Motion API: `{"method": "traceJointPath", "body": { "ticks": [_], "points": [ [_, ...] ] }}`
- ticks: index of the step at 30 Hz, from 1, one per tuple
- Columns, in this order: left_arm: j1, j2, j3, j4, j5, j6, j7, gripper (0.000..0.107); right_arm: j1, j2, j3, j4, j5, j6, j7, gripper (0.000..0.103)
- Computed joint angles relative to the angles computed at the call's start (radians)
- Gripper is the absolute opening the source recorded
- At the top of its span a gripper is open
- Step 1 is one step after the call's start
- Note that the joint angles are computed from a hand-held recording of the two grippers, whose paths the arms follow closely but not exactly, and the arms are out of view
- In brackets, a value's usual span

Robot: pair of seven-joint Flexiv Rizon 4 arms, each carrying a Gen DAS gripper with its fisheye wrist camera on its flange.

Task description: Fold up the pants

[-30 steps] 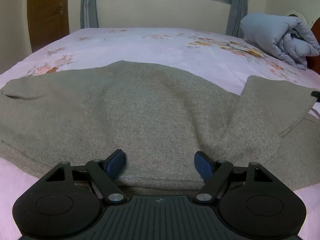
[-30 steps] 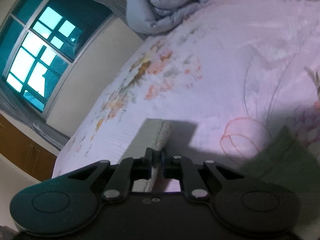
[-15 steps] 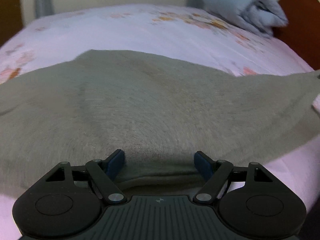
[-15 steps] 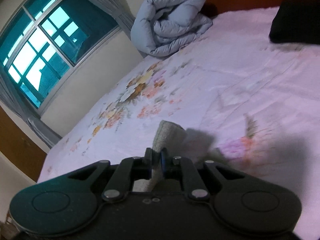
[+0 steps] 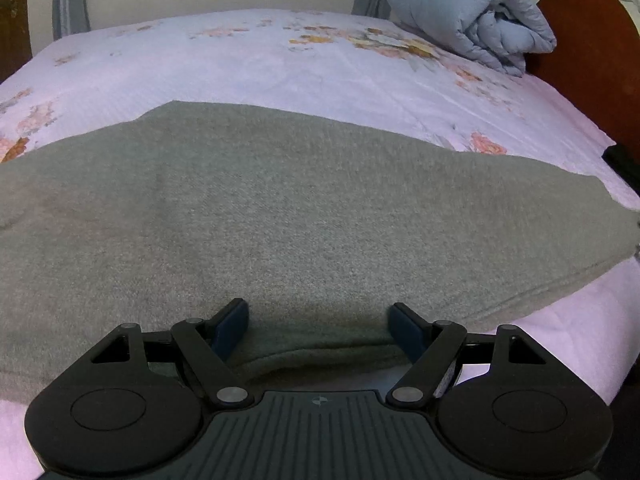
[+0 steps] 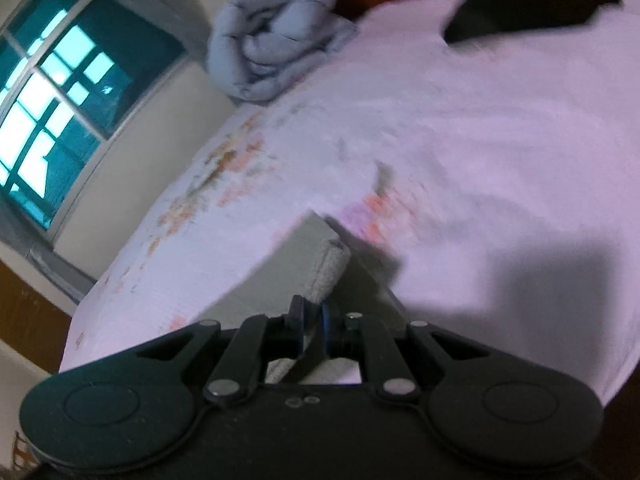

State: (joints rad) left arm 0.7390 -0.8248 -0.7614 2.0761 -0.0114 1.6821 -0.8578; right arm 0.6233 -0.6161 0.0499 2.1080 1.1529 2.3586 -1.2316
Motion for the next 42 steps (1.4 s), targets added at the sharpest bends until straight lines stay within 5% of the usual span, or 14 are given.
{"method": "traceJointPath", "body": {
  "ticks": [9, 13, 16, 18, 21, 27, 28, 29, 33, 36, 39, 42],
  "points": [
    [0.039, 0.005, -0.036, -0.008, -0.041, -0.077, 0.059, 0.077, -0.009, -0.043, 0.020, 0.008, -0.038, 0.052, 0.087, 0.000],
    [0.032, 0.008, -0.035, -0.006, -0.062, -0.074, 0.081, 0.077, -0.082, -0.120, 0.065, 0.051, -0.201, 0.109, 0.265, 0.001],
    [0.031, 0.004, -0.038, -0.005, -0.070, -0.070, 0.091, 0.077, -0.066, -0.126, 0.062, 0.086, -0.219, 0.173, 0.354, 0.022],
    [0.031, 0.001, -0.038, -0.004, -0.072, -0.063, 0.095, 0.077, -0.032, -0.146, 0.063, 0.095, -0.165, 0.257, 0.393, 0.025],
    [0.026, 0.000, -0.034, 0.002, -0.067, -0.047, 0.090, 0.077, -0.085, -0.207, 0.130, 0.138, -0.248, 0.357, 0.589, 0.025],
    [0.032, -0.006, -0.039, 0.009, -0.054, -0.028, 0.066, 0.077, -0.149, -0.312, 0.112, 0.113, -0.410, 0.445, 0.799, 0.036],
    [0.032, -0.010, -0.040, 0.013, -0.051, -0.011, 0.056, 0.078, -0.144, -0.302, 0.099, 0.108, -0.410, 0.422, 0.792, 0.017],
    [0.035, -0.017, -0.043, 0.018, -0.045, 0.006, 0.042, 0.078, -0.120, -0.269, 0.070, 0.105, -0.386, 0.358, 0.741, 0.009],
    [0.038, -0.039, -0.043, 0.030, 0.000, 0.067, -0.020, 0.078, 0.022, -0.146, -0.064, 0.094, -0.267, 0.263, 0.427, 0.008],
    [0.054, -0.051, -0.047, 0.026, 0.047, 0.061, -0.036, 0.078, 0.020, -0.124, -0.052, 0.084, -0.226, 0.252, 0.339, 0.008],
    [0.057, -0.040, -0.045, 0.015, 0.056, 0.023, -0.041, 0.078, -0.095, -0.185, 0.042, 0.079, -0.274, 0.177, 0.423, 0.007],
    [0.076, -0.050, -0.064, 0.013, 0.054, 0.013, -0.029, 0.079, -0.143, -0.269, 0.083, 0.102, -0.379, 0.315, 0.602, 0.012]
  ]
}}
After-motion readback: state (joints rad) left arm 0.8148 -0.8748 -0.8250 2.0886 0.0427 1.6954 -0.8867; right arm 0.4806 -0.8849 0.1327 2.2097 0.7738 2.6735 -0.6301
